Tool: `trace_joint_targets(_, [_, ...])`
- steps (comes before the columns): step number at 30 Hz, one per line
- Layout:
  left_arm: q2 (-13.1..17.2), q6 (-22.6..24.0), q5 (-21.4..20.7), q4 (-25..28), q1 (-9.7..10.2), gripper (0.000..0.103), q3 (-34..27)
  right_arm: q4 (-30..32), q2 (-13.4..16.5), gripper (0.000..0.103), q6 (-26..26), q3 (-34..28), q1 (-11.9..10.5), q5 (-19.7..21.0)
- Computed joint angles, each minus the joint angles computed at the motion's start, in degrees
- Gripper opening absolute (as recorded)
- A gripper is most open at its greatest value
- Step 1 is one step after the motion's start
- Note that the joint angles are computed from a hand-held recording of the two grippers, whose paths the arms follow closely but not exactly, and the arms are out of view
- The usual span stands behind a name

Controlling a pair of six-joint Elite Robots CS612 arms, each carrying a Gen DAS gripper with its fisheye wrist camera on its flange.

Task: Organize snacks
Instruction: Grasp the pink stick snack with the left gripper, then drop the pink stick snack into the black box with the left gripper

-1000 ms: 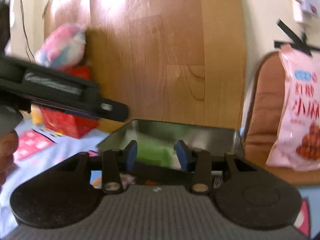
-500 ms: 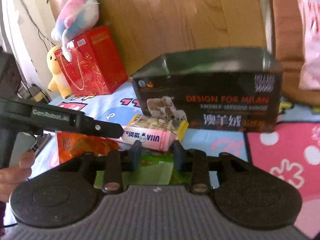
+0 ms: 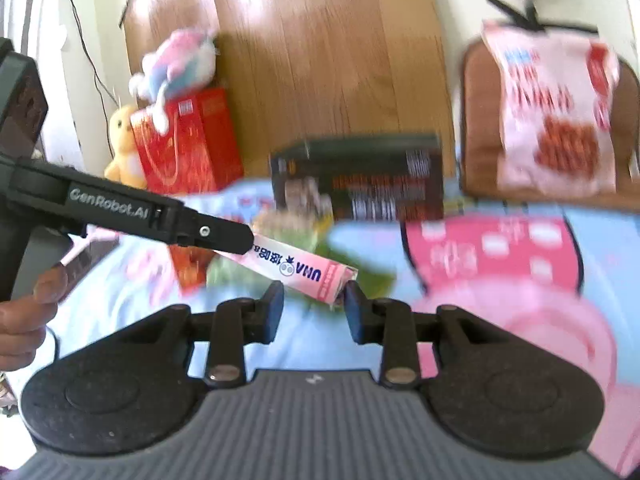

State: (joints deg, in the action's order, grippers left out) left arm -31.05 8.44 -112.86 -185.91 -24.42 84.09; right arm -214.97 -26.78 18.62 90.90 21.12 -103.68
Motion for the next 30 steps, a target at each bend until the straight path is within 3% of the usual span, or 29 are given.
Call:
trace_joint_targets(5, [0.03,-1.24,0.09,3.93,0.48,0.053,1.29,3.57,-0.01,0.038,1.63,0.86,0.12,2.39])
trace_joint_targets(15, [-1.32,-4.88,1.66,-0.27,1.58,0.066,3.53,3.02,0.06,0.043,-0.28,1.11,1.48,0.94])
trace_joint_targets(21, [-0.73,-3.71,2.19,2.93,1.05,0.063,2.27,3.14,0.16,0.043,-0.97,0.92,1.61,0.41])
trace_joint_targets(24, [-0.11,-3.53,-2.77,6.13,1.67,0.059,0.88,3.36,0.27,0.043,-1.30,0.69,1.75,0.17])
trace_joint_targets(25, [-0.30,-3.27,-2.56,6.41,1.52,0.058,1.06,3.57,0.13,0.041,-1.53,0.81,1.67,0.68])
trace_joint_targets(26, [-0.57,-2.79,-1.99,6.40,1.31,0.059,1.36,3.89,0.02,0.037,-1.21,0.79,1.76,0.36])
trace_joint_targets(30, [-1.62,-2.89,-2.47,3.75,1.37,0.057,1.54,2.88,-0.59,0.037,-0.16,0.94,1.32,0.73])
